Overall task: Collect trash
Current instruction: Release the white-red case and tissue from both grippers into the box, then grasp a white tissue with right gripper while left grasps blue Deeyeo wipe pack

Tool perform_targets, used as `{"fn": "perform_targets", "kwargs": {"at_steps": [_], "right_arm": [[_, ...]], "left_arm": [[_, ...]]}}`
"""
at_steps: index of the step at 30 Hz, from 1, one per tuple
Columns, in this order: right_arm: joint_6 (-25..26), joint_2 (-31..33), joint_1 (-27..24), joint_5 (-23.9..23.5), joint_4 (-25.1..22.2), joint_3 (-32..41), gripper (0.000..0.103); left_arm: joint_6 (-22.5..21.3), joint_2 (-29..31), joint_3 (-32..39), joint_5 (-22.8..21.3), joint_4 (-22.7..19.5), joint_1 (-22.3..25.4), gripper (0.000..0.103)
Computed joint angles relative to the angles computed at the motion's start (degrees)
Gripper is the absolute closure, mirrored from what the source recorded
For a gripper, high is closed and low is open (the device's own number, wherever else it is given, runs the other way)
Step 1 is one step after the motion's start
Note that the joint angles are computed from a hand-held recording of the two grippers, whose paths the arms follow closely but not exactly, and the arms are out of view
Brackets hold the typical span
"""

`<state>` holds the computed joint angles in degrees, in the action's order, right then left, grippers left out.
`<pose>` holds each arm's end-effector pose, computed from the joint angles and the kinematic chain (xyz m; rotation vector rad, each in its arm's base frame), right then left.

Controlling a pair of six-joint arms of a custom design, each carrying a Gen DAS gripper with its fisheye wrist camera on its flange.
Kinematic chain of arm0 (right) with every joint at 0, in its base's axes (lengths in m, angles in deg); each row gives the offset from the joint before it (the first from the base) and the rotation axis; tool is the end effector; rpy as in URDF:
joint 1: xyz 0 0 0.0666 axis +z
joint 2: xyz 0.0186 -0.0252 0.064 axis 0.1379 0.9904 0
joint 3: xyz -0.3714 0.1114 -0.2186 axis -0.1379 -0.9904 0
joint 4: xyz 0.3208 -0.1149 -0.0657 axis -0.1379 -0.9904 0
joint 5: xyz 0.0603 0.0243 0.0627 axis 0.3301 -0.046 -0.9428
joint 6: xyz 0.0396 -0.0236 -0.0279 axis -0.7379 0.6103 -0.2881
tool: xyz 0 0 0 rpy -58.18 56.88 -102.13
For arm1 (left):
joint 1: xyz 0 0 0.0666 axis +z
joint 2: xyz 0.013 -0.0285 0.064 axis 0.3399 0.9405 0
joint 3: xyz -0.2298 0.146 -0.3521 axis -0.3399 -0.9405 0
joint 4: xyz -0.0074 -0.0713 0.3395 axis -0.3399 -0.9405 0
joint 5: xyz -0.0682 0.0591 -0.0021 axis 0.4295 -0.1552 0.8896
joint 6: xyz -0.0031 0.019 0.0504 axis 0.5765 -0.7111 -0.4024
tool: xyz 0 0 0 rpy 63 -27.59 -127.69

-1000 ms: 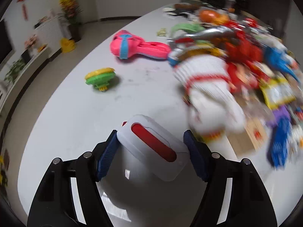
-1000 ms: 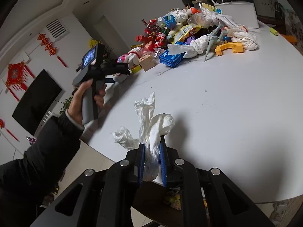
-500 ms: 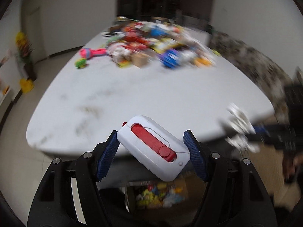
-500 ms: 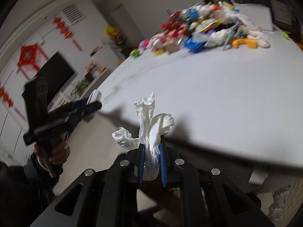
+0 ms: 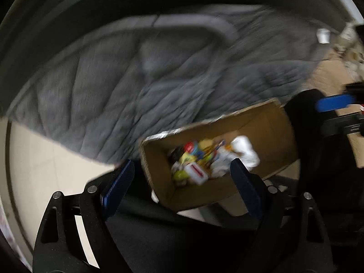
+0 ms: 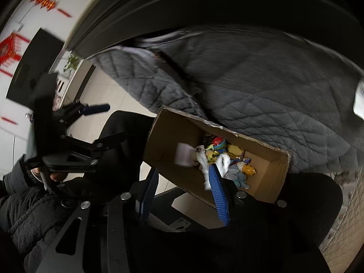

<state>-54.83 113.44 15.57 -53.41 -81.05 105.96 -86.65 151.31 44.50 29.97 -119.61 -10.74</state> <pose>0.3292 0.0579 0.3608 0.0916 2.7926 0.6666 0.3751 -0.2236 0.3472 1.0778 2.6504 -0.1050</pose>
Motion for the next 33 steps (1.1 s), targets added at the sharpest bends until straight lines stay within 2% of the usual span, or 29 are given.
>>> {"fn": "perform_targets", "kwargs": {"at_steps": [3,6,7,9,12,13,15,17,19,21,24,25,27,28,29,30,32,33], "right_arm": [[0.1,-3.6,-2.2,-0.4,-1.6,1.6,0.056],[0.9,-7.0,-5.5,-2.8,-2.8,6.3,0.056],[1.6,-7.2,-7.1,-3.4,-2.5,8.5,0.055],[2.2,-6.5,-10.2,-4.4,-1.3,13.0,0.046],[4.1,-2.4,-12.7,-1.3,0.1,19.7,0.041],[5.2,0.3,-13.2,1.6,0.9,23.0,0.041],[6.0,5.0,-14.0,5.2,1.4,28.2,0.040],[1.1,11.0,-15.6,2.1,1.2,34.5,0.040],[-8.1,16.2,-17.3,-4.9,3.0,39.4,0.040],[-19.4,20.3,-18.3,-8.8,6.0,42.2,0.041],[-28.0,24.2,-18.3,-5.5,5.2,46.3,0.042],[-30.9,25.9,-18.6,-3.8,4.4,47.7,0.046],[-33.8,28.0,-18.8,-2.8,4.7,49.4,0.049],[-33.5,29.1,-18.7,-2.5,4.2,51.0,0.049],[-30.5,31.1,-18.1,-1.6,1.2,54.9,0.053],[-27.6,32.6,-17.6,-0.6,-2.1,58.0,0.069],[-26.3,33.1,-17.5,-1.7,-3.3,58.9,0.070],[-25.8,31.8,-17.6,-2.6,-2.0,56.9,0.070]], "left_arm": [[1.8,-1.7,1.0,3.3,-1.1,1.3,0.019],[2.9,-4.8,6.0,9.5,-3.0,3.2,0.019],[3.6,-5.7,8.0,10.6,-3.0,3.1,0.019],[4.8,-6.7,12.8,13.0,-1.8,3.5,0.019],[6.4,-5.4,19.4,12.1,3.0,2.8,0.012],[7.0,-4.3,21.3,10.0,4.7,2.2,0.012],[8.7,-1.1,25.7,6.4,5.5,1.2,0.012],[12.0,3.0,31.2,3.8,3.5,0.6,0.012],[14.0,5.5,34.6,3.7,1.9,0.4,0.012],[14.8,7.3,36.9,1.3,1.3,0.1,0.012],[13.2,9.1,39.0,-3.2,1.6,-0.7,0.012],[12.6,9.9,40.0,-4.0,1.4,-0.8,0.012],[12.0,12.1,42.8,-2.9,0.4,-0.9,0.012],[11.7,13.2,44.0,-2.8,0.0,-1.0,0.012],[11.3,14.4,45.5,-3.0,-0.4,-1.4,0.012],[10.5,16.2,48.0,-3.4,-1.5,-2.1,0.012],[9.1,19.0,51.8,-5.1,-2.9,-3.4,0.012],[8.5,20.1,53.4,-5.6,-3.4,-3.8,0.012]]}}
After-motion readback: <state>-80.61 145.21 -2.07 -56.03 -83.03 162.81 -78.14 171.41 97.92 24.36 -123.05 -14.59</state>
